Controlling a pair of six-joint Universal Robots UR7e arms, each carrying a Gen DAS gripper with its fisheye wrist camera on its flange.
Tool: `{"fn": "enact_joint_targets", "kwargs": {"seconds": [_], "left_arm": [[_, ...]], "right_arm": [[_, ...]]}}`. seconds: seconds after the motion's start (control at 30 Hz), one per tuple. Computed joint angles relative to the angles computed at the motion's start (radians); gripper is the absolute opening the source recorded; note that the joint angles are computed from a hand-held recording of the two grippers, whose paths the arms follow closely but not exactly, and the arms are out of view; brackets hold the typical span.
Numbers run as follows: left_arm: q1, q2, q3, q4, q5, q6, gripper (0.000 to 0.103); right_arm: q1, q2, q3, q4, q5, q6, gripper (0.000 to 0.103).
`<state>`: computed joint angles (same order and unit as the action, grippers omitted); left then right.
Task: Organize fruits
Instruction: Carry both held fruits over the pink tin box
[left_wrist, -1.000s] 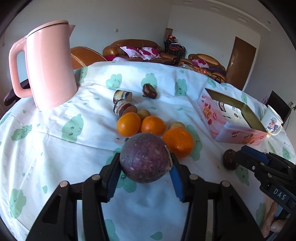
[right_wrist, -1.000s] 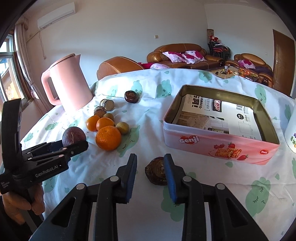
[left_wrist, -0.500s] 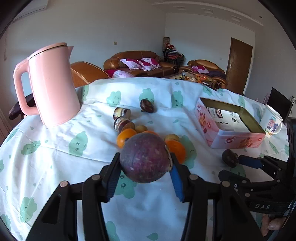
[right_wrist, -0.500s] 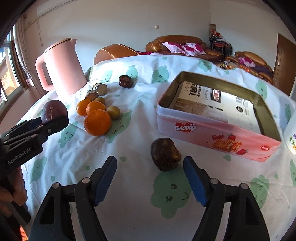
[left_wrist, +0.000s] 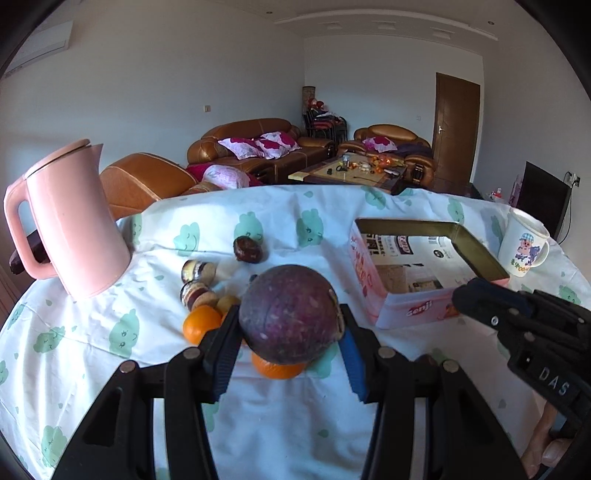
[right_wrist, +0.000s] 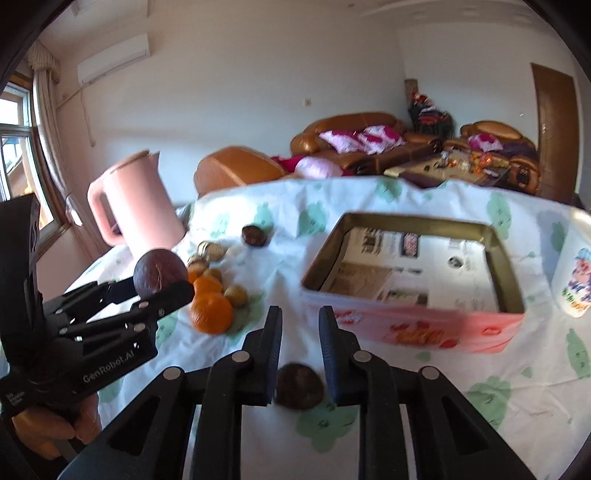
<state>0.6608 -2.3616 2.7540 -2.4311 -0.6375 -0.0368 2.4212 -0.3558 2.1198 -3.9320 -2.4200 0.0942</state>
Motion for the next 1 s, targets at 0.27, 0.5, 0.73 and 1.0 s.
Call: {"fn": "enact_joint_targets", "kwargs": {"seconds": [0.27, 0.5, 0.73, 1.0], "left_arm": [[-0.017, 0.184, -0.007, -0.231, -0.033, 0.054, 0.052], [0.023, 0.221, -0.012, -0.296, -0.025, 0.104, 0.052], [0.058, 0.265, -0.015, -0.371, -0.040, 0.141, 0.052], [0.051, 0.333, -0.012, -0.427, -0.055, 0.151, 0.052]], "right_arm": [[-0.120, -0.091, 0.155, -0.168, 0.214, 0.037, 0.023], [-0.114, -0.086, 0.120, 0.102, 0.319, 0.033, 0.068], [-0.068, -0.019, 0.001, 0.403, 0.153, 0.025, 0.045], [-0.080, -0.061, 0.077, 0.133, 0.156, -0.001, 0.040]]}}
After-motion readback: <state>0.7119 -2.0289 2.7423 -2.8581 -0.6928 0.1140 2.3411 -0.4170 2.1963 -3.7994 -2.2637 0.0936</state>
